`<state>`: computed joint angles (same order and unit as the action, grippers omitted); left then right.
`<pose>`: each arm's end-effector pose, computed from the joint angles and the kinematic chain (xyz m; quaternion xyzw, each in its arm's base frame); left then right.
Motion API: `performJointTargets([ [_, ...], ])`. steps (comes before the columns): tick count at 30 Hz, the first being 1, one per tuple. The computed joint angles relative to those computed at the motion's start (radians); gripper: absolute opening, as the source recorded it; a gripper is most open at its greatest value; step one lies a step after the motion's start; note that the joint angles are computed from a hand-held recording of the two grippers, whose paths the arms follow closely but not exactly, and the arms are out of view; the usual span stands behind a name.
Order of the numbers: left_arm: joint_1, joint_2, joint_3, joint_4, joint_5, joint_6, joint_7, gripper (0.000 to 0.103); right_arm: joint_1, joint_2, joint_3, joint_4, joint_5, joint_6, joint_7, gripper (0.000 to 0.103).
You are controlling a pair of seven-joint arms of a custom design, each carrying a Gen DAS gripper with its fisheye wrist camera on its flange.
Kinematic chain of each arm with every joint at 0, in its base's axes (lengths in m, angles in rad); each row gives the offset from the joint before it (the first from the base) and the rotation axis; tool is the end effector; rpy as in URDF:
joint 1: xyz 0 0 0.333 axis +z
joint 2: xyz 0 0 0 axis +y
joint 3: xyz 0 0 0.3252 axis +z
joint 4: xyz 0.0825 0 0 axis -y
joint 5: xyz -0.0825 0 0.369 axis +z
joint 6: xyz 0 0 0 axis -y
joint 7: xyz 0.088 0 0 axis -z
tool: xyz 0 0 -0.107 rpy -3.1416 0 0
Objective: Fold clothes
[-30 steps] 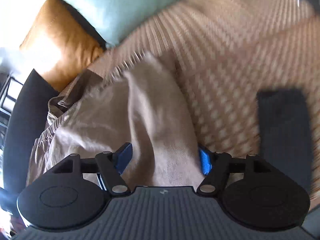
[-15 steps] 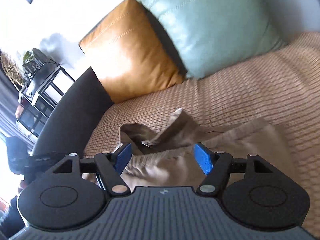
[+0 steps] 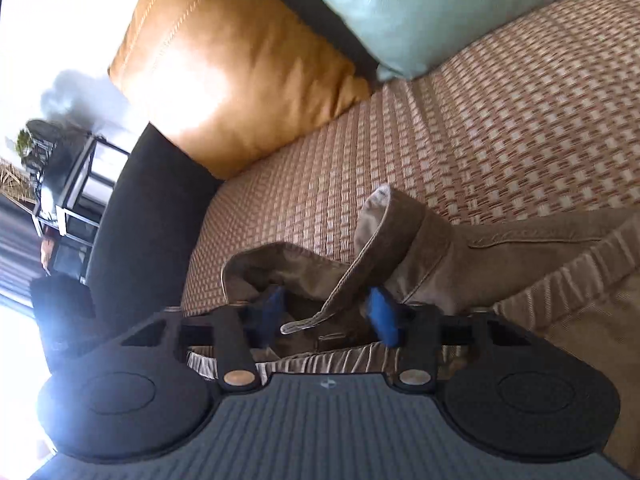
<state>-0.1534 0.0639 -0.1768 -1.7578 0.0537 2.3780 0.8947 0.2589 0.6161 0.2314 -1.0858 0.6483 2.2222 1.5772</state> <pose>0.5801 -0.1949 0.5968 -0.7797 0.5622 -0.2592 0.0937 0.6886 0.3207 0.5518 -0.6818 0.5923 0.1738 0.3926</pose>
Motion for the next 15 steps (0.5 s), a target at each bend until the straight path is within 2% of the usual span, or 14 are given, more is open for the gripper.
performJointTargets([
  [1, 0.004, -0.003, 0.004, -0.011, -0.014, 0.018, -0.019, 0.000, 0.008, 0.019, -0.004, 0.025, -0.015, -0.012, 0.007, 0.009],
  [2, 0.008, -0.006, 0.007, -0.022, -0.027, 0.036, -0.038, 0.000, 0.017, 0.030, -0.010, 0.043, -0.032, -0.016, 0.011, 0.005],
  [6, 0.020, -0.014, 0.020, -0.073, -0.009, 0.102, -0.162, 0.000, 0.024, 0.028, -0.003, 0.011, -0.024, 0.097, 0.000, 0.003],
  [8, 0.024, -0.006, 0.023, -0.083, 0.006, 0.094, -0.227, 0.000, 0.047, 0.050, -0.030, 0.042, -0.085, 0.082, 0.039, 0.003],
  [10, 0.027, 0.003, 0.020, -0.100, 0.003, 0.113, -0.224, 0.002, 0.068, 0.077, -0.053, 0.079, -0.150, 0.059, 0.078, 0.003],
  [11, 0.028, 0.004, 0.018, -0.102, -0.001, 0.116, -0.204, 0.009, 0.077, 0.100, -0.064, 0.115, -0.188, 0.020, 0.096, 0.004],
  [12, 0.030, 0.000, 0.016, -0.106, -0.016, 0.122, -0.173, 0.025, 0.074, 0.117, -0.059, 0.141, -0.200, -0.013, 0.101, 0.006],
  [13, 0.033, -0.008, 0.014, -0.111, -0.040, 0.130, -0.136, 0.027, 0.070, 0.130, -0.055, 0.163, -0.209, -0.043, 0.104, 0.007],
  [14, 0.039, -0.020, 0.013, -0.118, -0.077, 0.141, -0.092, 0.036, 0.054, 0.120, -0.041, 0.152, -0.193, -0.045, 0.092, 0.008],
  [15, 0.044, -0.032, 0.016, -0.122, -0.103, 0.153, -0.058, 0.048, 0.035, 0.117, -0.024, 0.158, -0.173, -0.059, 0.072, 0.018],
])
